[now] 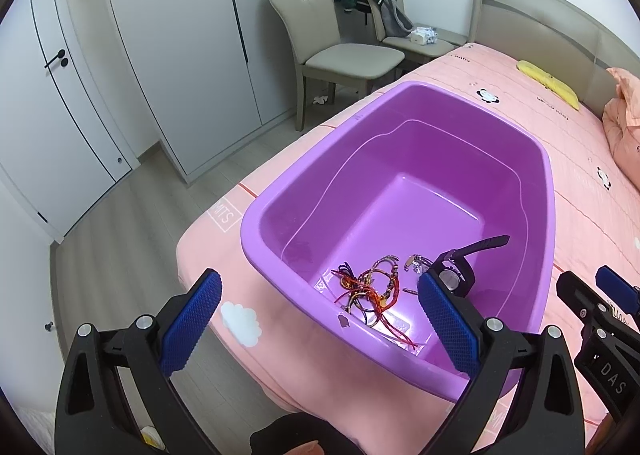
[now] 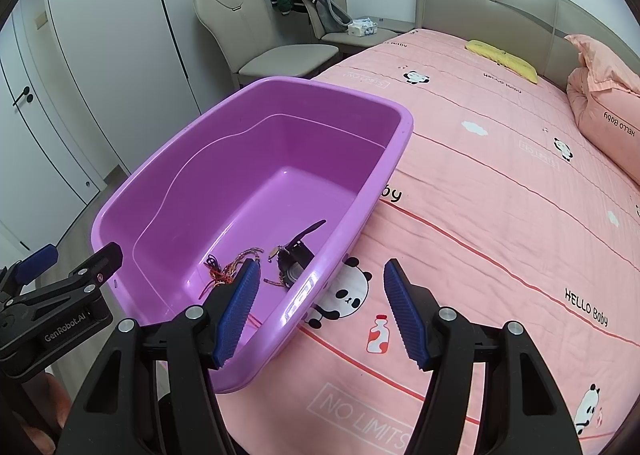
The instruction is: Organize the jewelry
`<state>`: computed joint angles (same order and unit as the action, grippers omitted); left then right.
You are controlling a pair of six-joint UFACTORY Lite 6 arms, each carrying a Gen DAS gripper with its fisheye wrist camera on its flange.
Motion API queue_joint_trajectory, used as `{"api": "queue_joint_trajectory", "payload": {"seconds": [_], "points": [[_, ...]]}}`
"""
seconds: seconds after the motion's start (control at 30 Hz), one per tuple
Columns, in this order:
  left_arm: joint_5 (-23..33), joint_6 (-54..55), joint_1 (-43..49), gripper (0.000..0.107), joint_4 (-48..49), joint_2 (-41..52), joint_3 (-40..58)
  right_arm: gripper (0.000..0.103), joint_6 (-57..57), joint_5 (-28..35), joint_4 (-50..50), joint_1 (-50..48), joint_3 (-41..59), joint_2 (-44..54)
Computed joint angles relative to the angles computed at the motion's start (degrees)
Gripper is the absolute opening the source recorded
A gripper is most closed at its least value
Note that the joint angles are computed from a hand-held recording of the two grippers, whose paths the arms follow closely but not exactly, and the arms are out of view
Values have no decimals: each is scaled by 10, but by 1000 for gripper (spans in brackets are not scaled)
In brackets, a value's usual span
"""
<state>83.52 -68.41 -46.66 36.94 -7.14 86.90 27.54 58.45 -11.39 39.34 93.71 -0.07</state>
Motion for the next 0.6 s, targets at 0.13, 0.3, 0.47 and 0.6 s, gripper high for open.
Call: {"api": "queue_joint_trajectory", "payload": {"seconds": [0.13, 0.3, 0.47, 0.6], "points": [[-2, 1, 1, 97, -1, -2, -3, 62, -1, -2, 1, -1, -2, -1], [-10, 3, -1, 97, -2, -9, -9, 62, 1, 0, 0, 0, 0, 0], [-11, -2, -10, 97, 6, -15, -13, 62, 8, 4, -7, 5, 5, 0], [-4, 2, -8, 97, 2, -10, -5, 62, 13, 8, -12, 10, 11, 1]]}}
